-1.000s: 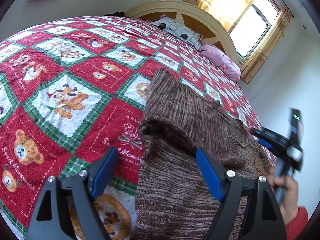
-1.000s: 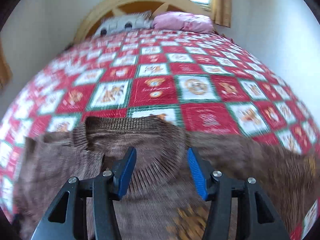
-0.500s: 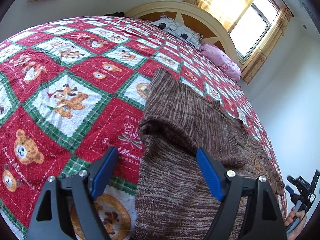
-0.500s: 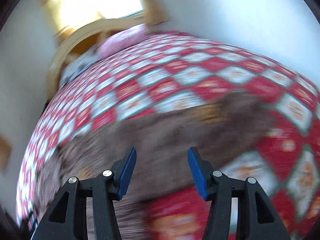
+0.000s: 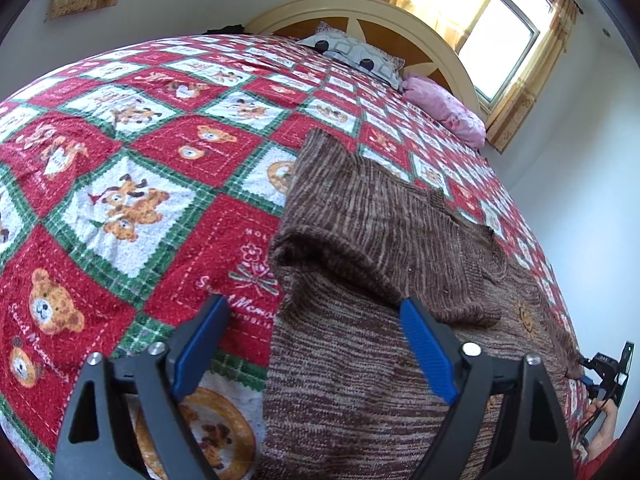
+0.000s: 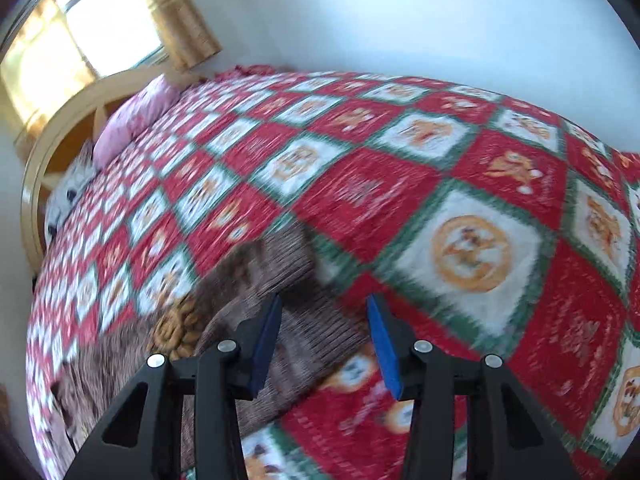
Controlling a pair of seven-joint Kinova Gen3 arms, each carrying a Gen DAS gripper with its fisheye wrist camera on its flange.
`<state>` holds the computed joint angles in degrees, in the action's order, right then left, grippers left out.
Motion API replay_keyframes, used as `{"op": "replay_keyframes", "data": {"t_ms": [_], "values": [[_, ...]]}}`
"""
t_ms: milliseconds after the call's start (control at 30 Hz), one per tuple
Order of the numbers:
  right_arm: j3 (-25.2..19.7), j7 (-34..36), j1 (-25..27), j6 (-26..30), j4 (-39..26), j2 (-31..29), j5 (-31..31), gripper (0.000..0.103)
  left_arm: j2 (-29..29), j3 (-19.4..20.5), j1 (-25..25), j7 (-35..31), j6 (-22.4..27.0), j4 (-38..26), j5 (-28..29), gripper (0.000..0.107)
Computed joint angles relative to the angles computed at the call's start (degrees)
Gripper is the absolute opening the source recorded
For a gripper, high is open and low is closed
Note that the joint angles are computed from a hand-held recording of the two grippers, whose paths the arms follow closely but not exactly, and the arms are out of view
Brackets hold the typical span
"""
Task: Fold small clothes
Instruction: 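Grasp the other sleeve and side edge with the right gripper, then fold the held sleeve and side over the body with the right gripper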
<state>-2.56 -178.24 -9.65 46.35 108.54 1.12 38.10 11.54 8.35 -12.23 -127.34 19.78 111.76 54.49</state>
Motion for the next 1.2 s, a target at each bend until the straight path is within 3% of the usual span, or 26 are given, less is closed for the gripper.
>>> {"op": "replay_keyframes", "data": {"t_ms": [100, 233, 367, 467, 567, 800, 1067, 1200], "values": [[-0.92, 0.32, -2.07, 5.50, -1.60, 2.51, 2.07, 0.043, -0.07, -0.01, 0.16, 0.49, -0.14, 0.03, -0.51, 0.092], [-0.08, 2.48, -3.67, 8.47, -2.69, 4.82, 2.56, 0.035, -0.09, 0.14, 0.14, 0.15, -0.30, 0.16, 0.02, 0.092], [0.40, 3.45, -4.25, 8.25, -2.92, 3.82, 1.69, 0.012, -0.09, 0.24, -0.09, -0.48, -0.18, 0.23, 0.73, 0.092], [0.04, 1.83, -4.61, 8.09, -3.26, 2.45, 2.13, 0.011, -0.12, 0.03, 0.14, -0.40, -0.20, 0.24, 0.67, 0.092], [-1.94, -1.15, -7.10, 12.47, -5.03, 2.27, 7.44, 0.011, -0.13, 0.00, 0.16, -0.46, -0.19, 0.27, 0.76, 0.092], [-6.52, 4.60, -17.67, 21.65, -16.19, 6.50, 17.35, 0.011, -0.13, 0.11, -0.08, -0.76, -0.11, 0.28, 0.96, 0.092], [-7.16, 14.12, -29.76, 16.94, -30.29, 19.66, 20.19, 0.011, -0.23, 0.09, -0.08, -1.19, -0.05, 0.42, 1.51, 0.092], [-6.51, 16.74, -32.85, 14.31, -34.44, 25.82, 17.42, 0.011, -0.33, 0.19, -0.35, -2.72, 0.23, 0.66, 3.37, 0.092]]}}
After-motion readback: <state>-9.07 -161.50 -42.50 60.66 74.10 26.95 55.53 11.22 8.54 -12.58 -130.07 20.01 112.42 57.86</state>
